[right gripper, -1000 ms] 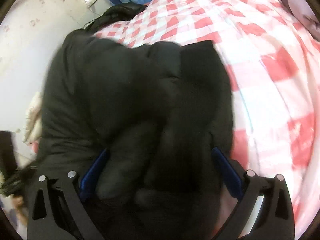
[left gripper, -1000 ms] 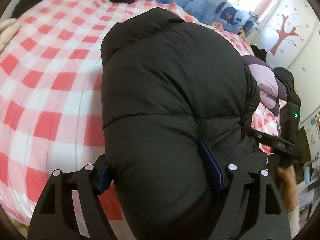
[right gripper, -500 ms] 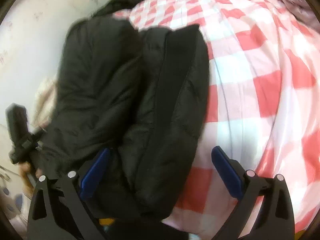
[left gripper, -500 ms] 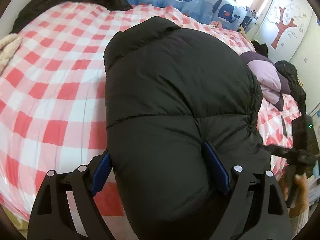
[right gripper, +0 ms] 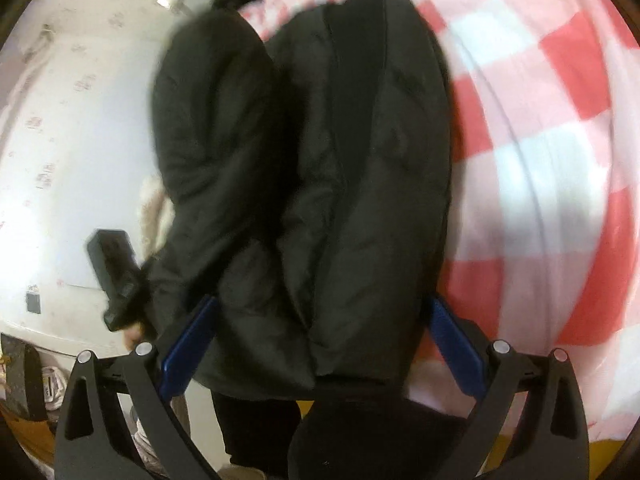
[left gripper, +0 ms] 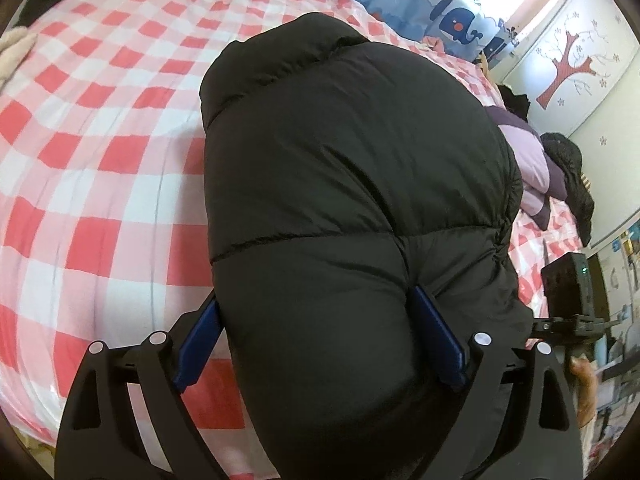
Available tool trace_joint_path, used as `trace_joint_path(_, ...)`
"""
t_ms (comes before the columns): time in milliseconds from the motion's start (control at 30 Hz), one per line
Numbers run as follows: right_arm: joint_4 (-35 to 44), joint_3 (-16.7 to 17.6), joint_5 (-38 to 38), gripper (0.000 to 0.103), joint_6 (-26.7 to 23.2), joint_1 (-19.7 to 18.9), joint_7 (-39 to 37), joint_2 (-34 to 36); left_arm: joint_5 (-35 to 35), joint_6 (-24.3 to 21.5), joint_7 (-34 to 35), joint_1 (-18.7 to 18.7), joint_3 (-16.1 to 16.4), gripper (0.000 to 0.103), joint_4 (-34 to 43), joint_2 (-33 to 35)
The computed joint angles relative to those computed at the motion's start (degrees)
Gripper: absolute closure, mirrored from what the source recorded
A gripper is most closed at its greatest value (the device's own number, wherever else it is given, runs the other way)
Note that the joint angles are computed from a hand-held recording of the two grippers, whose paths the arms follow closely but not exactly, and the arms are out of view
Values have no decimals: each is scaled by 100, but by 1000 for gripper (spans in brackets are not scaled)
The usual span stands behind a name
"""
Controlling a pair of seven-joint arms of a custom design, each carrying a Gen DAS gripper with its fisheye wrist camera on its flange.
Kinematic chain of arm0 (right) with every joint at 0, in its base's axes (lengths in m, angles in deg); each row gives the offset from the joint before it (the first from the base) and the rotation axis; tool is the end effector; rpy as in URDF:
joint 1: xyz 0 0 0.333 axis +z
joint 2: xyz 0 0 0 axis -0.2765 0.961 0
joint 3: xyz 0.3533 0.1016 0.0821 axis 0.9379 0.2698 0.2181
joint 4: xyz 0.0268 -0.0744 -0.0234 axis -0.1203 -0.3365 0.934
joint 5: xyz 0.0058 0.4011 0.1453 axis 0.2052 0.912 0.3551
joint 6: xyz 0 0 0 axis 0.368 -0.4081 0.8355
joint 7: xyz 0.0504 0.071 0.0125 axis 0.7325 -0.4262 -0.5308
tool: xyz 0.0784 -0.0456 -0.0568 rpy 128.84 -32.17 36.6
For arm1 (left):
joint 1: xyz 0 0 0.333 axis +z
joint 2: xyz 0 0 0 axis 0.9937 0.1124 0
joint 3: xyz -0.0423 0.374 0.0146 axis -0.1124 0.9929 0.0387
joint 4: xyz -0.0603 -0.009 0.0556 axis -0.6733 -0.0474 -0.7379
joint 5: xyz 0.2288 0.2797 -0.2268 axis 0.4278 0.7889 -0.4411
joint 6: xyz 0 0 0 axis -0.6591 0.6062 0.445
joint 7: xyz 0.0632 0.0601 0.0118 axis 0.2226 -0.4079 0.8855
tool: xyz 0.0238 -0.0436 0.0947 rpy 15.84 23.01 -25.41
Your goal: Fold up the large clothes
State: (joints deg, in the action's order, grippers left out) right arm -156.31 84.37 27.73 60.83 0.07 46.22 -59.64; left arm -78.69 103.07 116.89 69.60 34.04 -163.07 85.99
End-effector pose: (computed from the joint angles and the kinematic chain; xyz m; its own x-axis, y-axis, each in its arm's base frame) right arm 0.6327 0.3430 0.4943 0.1645 -0.5952 -0.7866 -0.9862 -0.1152 -0.1190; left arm 0.5438 -0.2893 0.5628 0.1347 -0.9181 0.3726 -0.8119 -0.3179 -0.4897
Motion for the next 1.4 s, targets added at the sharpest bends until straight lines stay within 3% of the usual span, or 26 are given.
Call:
trace_joint_path(67, -6, -29, -120, 6, 88, 37, 175, -20, -201, 80, 120, 3, 22, 15, -20, 17)
trace_joint_path(167, -172, 19, 325, 6, 117, -50, 45, -85, -194, 7, 183, -15, 9, 15, 115, 151)
trace_joint_path(267, -146, 90, 884, 6, -218, -226, -266, 72, 254, -209, 75, -59, -11, 15, 283, 209)
trace_joint_path(400, -307, 71, 1657, 6, -221, -374, -527, 76, -220, -68, 422, -50, 19, 15, 257, 239)
trace_joint_path(433, -338, 58, 1808, 6, -207, -392, -603, 101, -62, -75, 284, -56, 24, 15, 284, 261)
trace_joint_path(467, -306, 36, 1730, 6, -248, -362, -584, 143, 251, -55, 48, -72, 27, 20, 299, 263)
trace_joint_path(567, -131, 52, 1421, 5, -205, -216, -674, 229, 2089, -62, -1237, -114, 13, 35, 343, 105)
trace_joint_path(700, 369, 154, 1423, 5, 42, -107, -1034, 410, 3361, -454, -2006, -5, -73, 42, 434, -153)
trace_joint_path(833, 1478, 377, 1242, 5, 206, 82, -1308, 966, 4244, -749, -2710, 316, -128, 42, 131, -694)
trace_joint_path(933, 2405, 555, 838, 5, 195, 309, -1397, 1524, 4444, -780, -2809, 634, -115, 42, -326, -1070)
trace_joint_path(1000, 3024, 468, 25, 5, 21, 609, -978, 1937, 3664, -787, -2150, 688, 124, 33, -642, -1090)
trace_joint_path(1033, 3348, 322, -534, 5, -172, 815, -522, 2166, 2852, -818, -1688, 647, 333, 32, -814, -1068)
trace_joint_path(1100, 3731, 53, -1467, 5, -643, 1113, 223, 2517, 1980, -288, -1505, 706, 584, 27, -1316, -1258)
trace_joint_path(1167, 3535, 306, -1582, 5, -736, 907, 329, 2560, 1214, 352, -1142, 638, 838, 23, -1753, -1526)
trace_joint_path(1233, 2940, 454, -1251, 5, -559, 615, 41, 2256, 1479, 393, -1448, 1038, 504, 21, -1848, -1724)
trace_joint_path(1300, 2511, 519, -1142, 5, -235, 441, -180, 1922, 2402, 52, -2167, 1796, -295, 21, -1659, -1875)
trace_joint_path(1333, 2224, 459, -1203, 5, 145, 447, -312, 1646, 2860, -169, -2508, 2066, -606, 20, -1524, -1917)
trace_joint_path(1400, 1843, 436, -1212, 5, 952, 470, -623, 1253, 3655, -304, -3019, 2322, -934, 19, -1202, -1846)
